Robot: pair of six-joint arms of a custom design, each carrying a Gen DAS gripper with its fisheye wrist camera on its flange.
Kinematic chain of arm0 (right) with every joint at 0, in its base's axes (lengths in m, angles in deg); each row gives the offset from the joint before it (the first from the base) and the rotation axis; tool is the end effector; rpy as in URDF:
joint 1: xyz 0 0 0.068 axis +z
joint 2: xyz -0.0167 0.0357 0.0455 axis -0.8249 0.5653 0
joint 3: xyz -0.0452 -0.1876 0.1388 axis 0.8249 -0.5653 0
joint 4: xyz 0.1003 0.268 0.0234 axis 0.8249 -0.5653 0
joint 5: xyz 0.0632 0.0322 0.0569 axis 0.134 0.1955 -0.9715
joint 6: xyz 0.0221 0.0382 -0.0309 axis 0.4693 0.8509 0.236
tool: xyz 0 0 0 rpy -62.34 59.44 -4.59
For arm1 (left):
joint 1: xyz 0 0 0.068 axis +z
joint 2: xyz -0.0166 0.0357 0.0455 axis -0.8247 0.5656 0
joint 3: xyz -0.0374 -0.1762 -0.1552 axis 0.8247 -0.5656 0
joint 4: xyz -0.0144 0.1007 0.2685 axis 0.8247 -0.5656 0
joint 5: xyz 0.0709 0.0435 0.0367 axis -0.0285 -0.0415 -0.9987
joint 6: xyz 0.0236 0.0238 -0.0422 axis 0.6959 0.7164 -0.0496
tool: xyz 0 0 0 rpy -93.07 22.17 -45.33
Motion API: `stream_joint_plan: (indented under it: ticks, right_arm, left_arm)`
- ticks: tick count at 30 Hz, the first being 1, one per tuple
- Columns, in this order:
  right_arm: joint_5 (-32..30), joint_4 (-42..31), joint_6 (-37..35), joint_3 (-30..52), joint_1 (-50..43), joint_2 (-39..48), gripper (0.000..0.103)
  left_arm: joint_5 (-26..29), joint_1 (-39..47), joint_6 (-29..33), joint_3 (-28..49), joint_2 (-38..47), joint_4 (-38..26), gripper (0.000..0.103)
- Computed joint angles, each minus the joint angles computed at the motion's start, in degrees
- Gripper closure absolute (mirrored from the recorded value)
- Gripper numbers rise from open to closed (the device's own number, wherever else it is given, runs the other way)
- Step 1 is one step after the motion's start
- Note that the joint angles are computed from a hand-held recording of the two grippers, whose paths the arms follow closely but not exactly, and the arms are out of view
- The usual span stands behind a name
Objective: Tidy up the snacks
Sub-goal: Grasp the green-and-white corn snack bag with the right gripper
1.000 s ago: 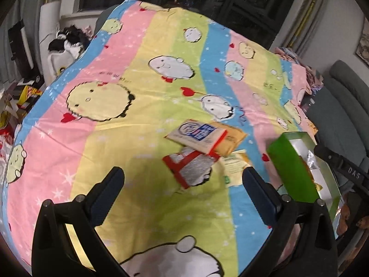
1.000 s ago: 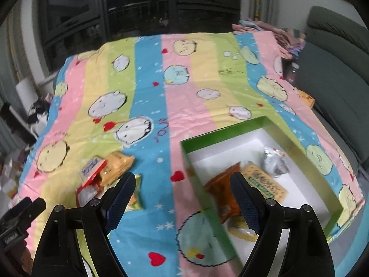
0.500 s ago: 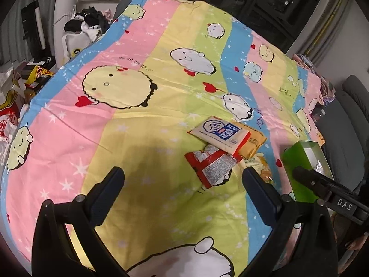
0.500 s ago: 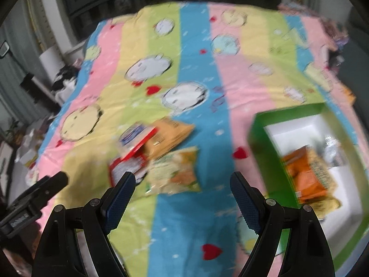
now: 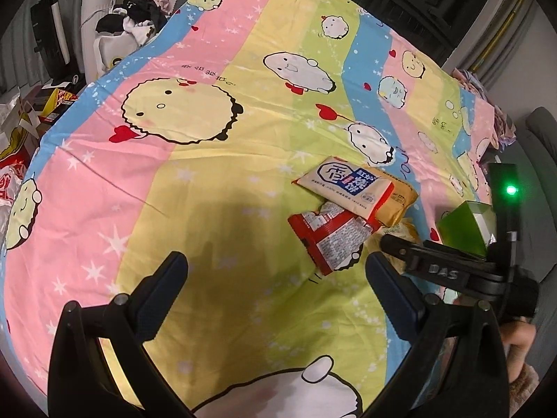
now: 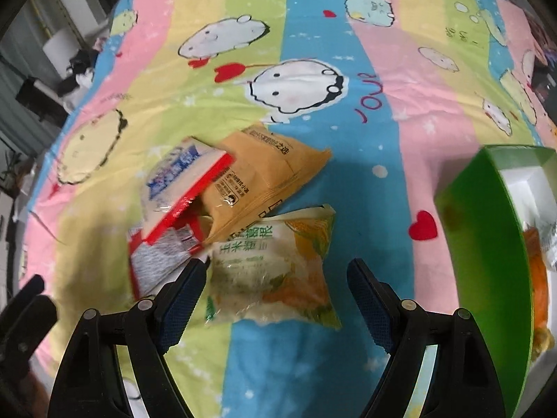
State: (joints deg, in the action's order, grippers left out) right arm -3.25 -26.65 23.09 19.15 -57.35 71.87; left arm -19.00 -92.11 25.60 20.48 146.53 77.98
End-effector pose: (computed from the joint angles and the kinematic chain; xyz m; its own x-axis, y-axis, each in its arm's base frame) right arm 0.3277 -0.0047 0.0218 -0.9075 -0.0272 -0.4192 -0.0822 0.9901 0.1135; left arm 0.2565 -0.1830 0.0314 -0.8025 -0.2225 -0.5536 -0.0373 0.9448 -0.3256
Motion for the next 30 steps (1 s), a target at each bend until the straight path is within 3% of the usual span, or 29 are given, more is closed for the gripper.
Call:
stream_joint_plan:
  ticks: [4,6,8,11,13,18,24,30]
  right_arm:
    - [0.9,2.2,-1.1,0.8,0.9,3.1,0.019]
    - [2.7,5.3,-1.9,-1.0,1.8,2.7,0.025]
    - [3.1,7.3,-2.8,-2.5,2.1,2.0,0.038]
    - [2.7,7.8,-3.5,-4.7,1.9,-0.2,0.05]
    - [2.2,7.2,-4.6,-7.2,1.6,-3.1,0.052]
    - [-6.7,1.0,-6.6,-11.6,-2.6,-8.8,0.053]
    - [-10.6,-7.0,-9.9,-11.5,-4.6,-10.7,0.05]
    - [-16.7,-7.7,-11.3,-14.3,-10.9,-17.6,0.041]
  left_arm:
    - [-0.3,-0.2,0.1,0.7,0.8,-0.7,0.001]
    - [-0.6,-0.4,-0.1,1.1,1.2,-1.0,0.001]
    - [-0.6,-0.5,0.0,1.4,1.5,-1.2,0.001]
    - [-0.7,-0.9,0.2,1.7,1.8,-1.1,0.001]
    - [-0.7,-1.1,0.4,1.6,1.7,-0.8,0.001]
    - [-0.6,-1.9,0.3,1.9,1.7,-0.9,0.001]
    - [0.9,-2.7,0.2,2.5,2.2,-0.5,0.001]
    - [3.8,-3.3,0.1,3.6,3.6,0.5,0.004]
